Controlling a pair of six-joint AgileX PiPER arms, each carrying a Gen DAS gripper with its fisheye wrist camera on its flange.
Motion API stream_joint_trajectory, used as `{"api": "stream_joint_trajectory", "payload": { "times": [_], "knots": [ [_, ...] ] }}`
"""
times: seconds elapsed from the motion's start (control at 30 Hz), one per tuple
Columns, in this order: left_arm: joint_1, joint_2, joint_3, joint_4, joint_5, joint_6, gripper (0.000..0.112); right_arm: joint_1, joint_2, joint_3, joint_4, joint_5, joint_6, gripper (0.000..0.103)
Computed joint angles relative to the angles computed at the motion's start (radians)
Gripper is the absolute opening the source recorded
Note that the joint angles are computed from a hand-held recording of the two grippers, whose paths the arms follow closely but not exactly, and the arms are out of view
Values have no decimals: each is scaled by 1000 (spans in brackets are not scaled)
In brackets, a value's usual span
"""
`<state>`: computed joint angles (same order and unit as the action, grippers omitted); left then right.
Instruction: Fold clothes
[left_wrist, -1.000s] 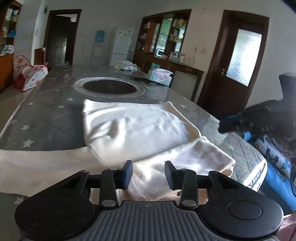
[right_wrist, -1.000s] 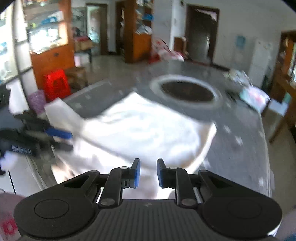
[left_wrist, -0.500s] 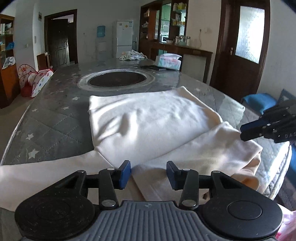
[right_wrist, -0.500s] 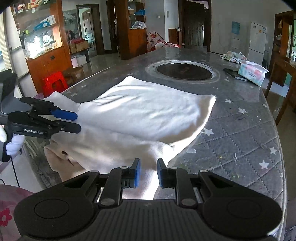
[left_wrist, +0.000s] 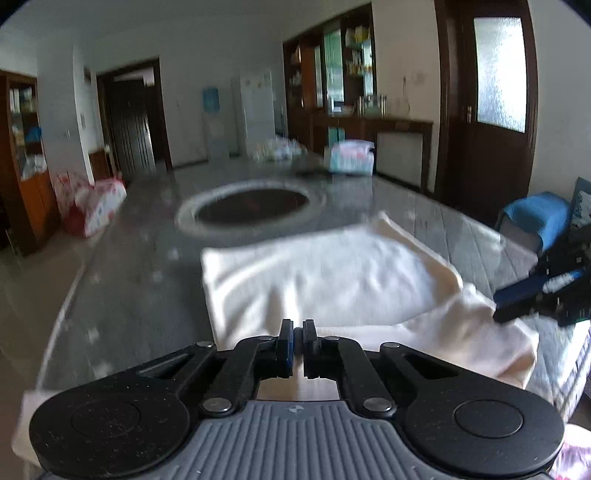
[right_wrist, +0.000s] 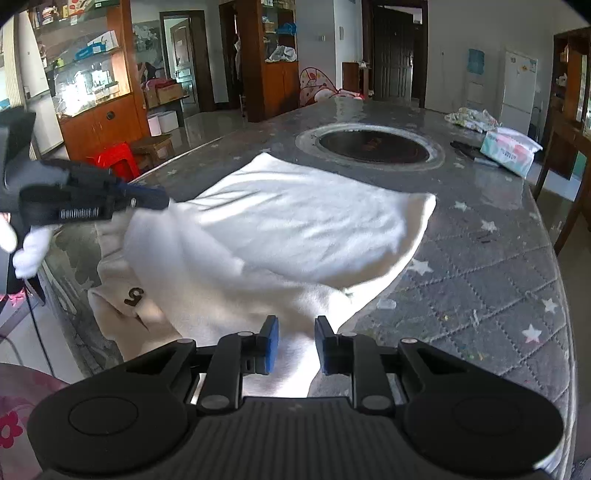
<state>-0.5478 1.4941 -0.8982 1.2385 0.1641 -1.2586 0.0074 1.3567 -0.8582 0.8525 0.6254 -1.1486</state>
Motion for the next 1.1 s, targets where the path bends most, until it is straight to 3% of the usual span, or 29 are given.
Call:
{"api": "stream_joint_trajectory", "payload": {
  "times": [0.07,0.2,0.27,0.5,0.67,0.9,0.97,1.1],
  "knots": [
    [8,16,-16,3,-10,-5,5,4,3,-5,12,-12,-14,25],
    [20,64,-37,-209,-15,199,7,21,33,-26,24,-43,-24,25],
    [23,79,-36,-246,-7,229,10,34,53,-36,29,-55,-27,25],
    [58,52,12,-94,19,42,16,78,117,-58,-29,-95,21,25],
    [128,-28,93,1,54,-127,29,114,101,-82,-100,-90,67,25],
    [227,-115,172,47,169,-287,36,229,178,-209,-106,-33,72,24],
    [257,-129,188,55,196,-322,38,263,219,-263,-97,-5,66,18],
    [337,-153,220,59,194,-359,40,343,302,-358,-135,4,107,15]
  ]
}}
